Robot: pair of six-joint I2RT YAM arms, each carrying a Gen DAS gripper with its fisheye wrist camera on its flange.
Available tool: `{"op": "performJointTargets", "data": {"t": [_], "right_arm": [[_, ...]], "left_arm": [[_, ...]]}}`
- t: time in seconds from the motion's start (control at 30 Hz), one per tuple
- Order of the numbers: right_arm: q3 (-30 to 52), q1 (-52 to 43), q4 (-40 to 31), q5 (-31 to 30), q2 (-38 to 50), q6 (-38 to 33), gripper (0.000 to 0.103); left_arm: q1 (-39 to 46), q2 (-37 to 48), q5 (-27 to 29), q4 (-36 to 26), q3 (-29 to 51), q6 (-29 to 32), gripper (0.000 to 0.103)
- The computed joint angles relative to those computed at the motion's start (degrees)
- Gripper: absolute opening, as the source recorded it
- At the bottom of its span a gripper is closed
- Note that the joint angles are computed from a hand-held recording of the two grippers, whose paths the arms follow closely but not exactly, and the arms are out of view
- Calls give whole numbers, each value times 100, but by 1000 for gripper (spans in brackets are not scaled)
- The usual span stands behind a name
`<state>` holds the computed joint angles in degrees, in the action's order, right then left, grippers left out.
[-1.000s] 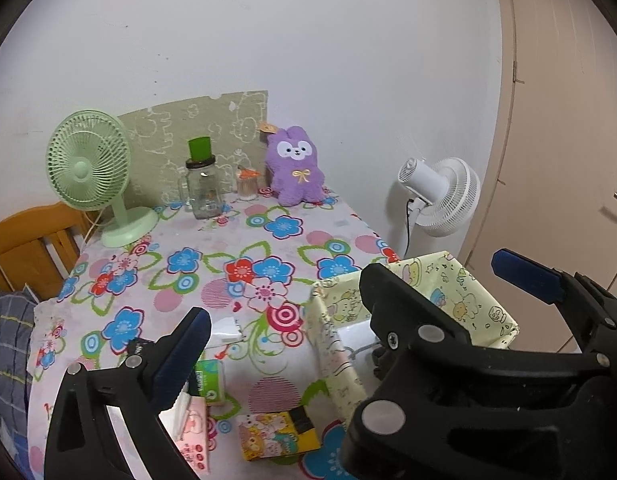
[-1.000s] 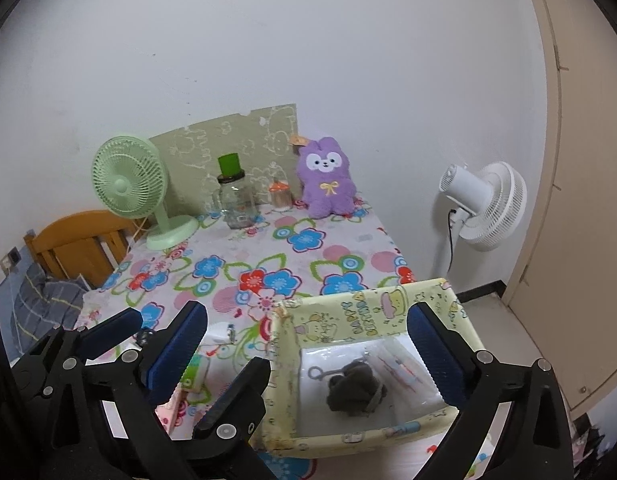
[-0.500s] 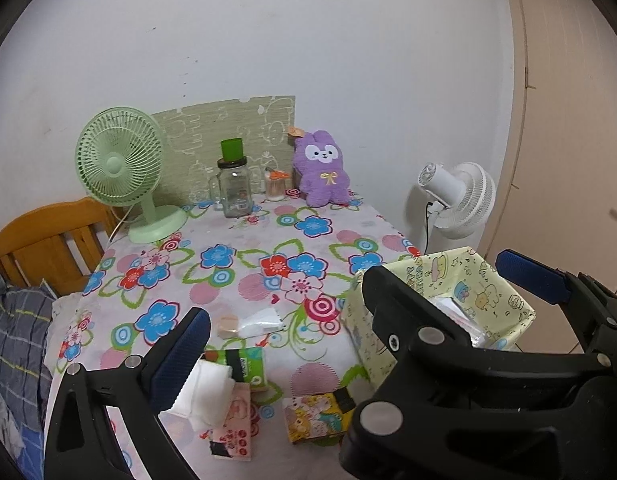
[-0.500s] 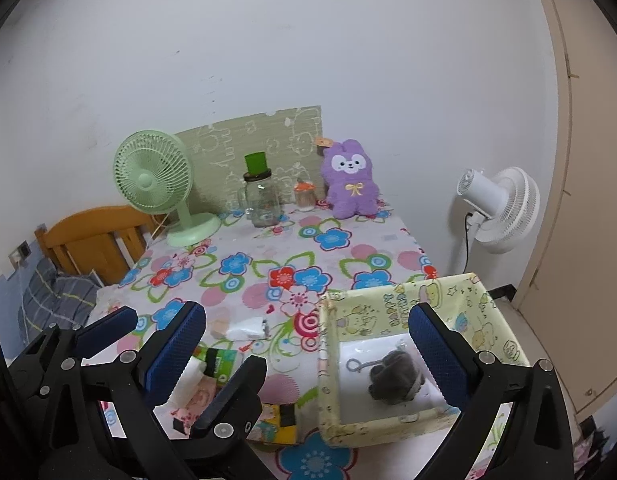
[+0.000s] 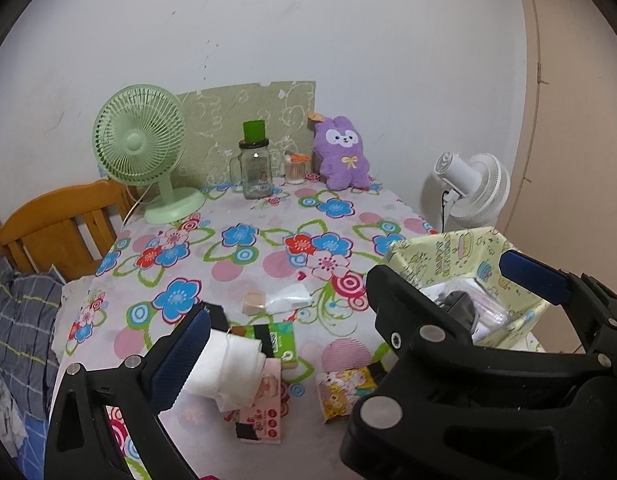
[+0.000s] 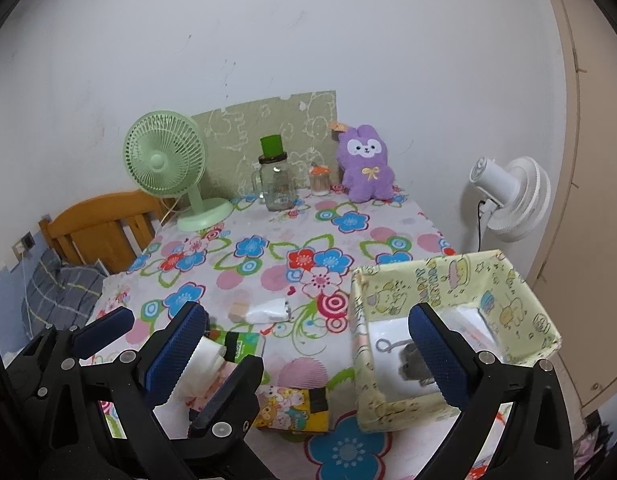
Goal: Organize soft objects
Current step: 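Move left tool to the folded white cloth and grasp its edge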
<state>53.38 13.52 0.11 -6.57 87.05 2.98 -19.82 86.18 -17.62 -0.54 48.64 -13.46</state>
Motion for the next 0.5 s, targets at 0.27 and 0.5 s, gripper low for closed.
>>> {"op": "performJointTargets", "data": {"t": [0.27, 0.5], "right_arm": [[-136, 212, 186, 85, 234, 170, 102], [-213, 430, 349, 198, 506, 267, 102]], "left_arm": [[226, 78, 117, 106, -244, 73, 103], [394, 210, 168, 314, -482, 100, 103]]}}
